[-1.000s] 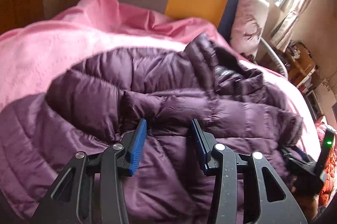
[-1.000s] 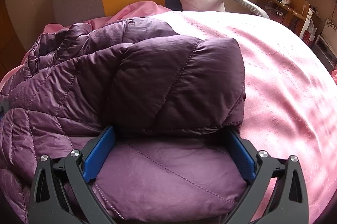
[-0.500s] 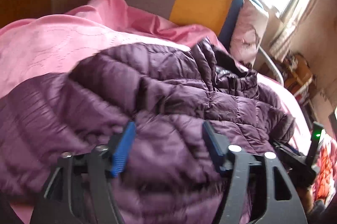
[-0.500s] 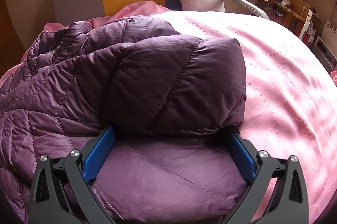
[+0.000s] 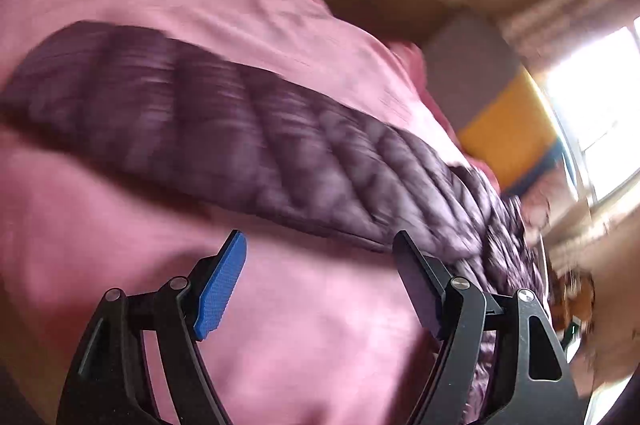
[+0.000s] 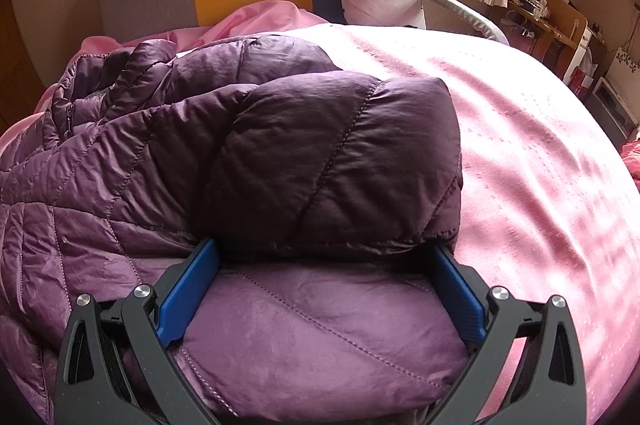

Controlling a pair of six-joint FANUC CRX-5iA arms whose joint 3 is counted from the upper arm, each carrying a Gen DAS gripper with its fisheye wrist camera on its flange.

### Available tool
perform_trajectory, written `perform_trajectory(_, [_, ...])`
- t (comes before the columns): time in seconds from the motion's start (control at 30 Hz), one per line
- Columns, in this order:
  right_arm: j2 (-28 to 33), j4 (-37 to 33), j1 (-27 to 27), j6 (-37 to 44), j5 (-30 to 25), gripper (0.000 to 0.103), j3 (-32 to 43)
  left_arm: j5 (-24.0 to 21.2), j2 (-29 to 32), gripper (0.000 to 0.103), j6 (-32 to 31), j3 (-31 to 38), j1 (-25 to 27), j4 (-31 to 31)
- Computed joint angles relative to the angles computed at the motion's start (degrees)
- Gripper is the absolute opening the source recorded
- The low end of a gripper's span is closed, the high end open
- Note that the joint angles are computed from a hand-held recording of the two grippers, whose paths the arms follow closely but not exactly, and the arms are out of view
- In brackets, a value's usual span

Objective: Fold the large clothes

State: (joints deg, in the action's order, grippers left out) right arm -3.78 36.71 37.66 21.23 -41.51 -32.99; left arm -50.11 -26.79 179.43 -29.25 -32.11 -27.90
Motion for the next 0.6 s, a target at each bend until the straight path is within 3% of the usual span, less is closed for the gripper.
perform_trajectory(0.07, [-0.54, -0.43, 0.77, 0.66, -2.09, 0.101, 0.83, -1.73, -5.18, 0.071, 1.86, -3.35, 2.74, 1.02])
perform_trajectory(0.17, [-5.06, 2.87, 2.96, -2.64, -0.27, 0.101, -2.00, -2.87, -12.07, 0.061, 2.97, -7.75, 8.69, 3.09])
perform_trajectory(0.27, [-8.72, 3.73, 6.31, -2.33, 0.87, 0.101, -3.69, -0.09, -17.86, 0.051, -1.60, -12.67, 17.06, 9.00])
perform_trajectory(0.47, [-11.87, 3.13, 14.44, -2.28, 1.71, 0.101, -5.84, 2.13, -19.80, 0.025, -8.98, -15.59, 25.62, 15.29])
perform_trajectory(0.53, [-11.69, 2.88, 16.94, -2.39, 1.47, 0.101, -6.21, 1.31, -18.59, 0.018, -9.45, -14.30, 25.28, 14.31])
perform_trajectory(0.6, [-11.76, 3.75, 19.57, -3.89, 1.39, 0.101, -7.39, -0.43, -15.72, 0.013, -6.55, -10.98, 21.53, 9.56])
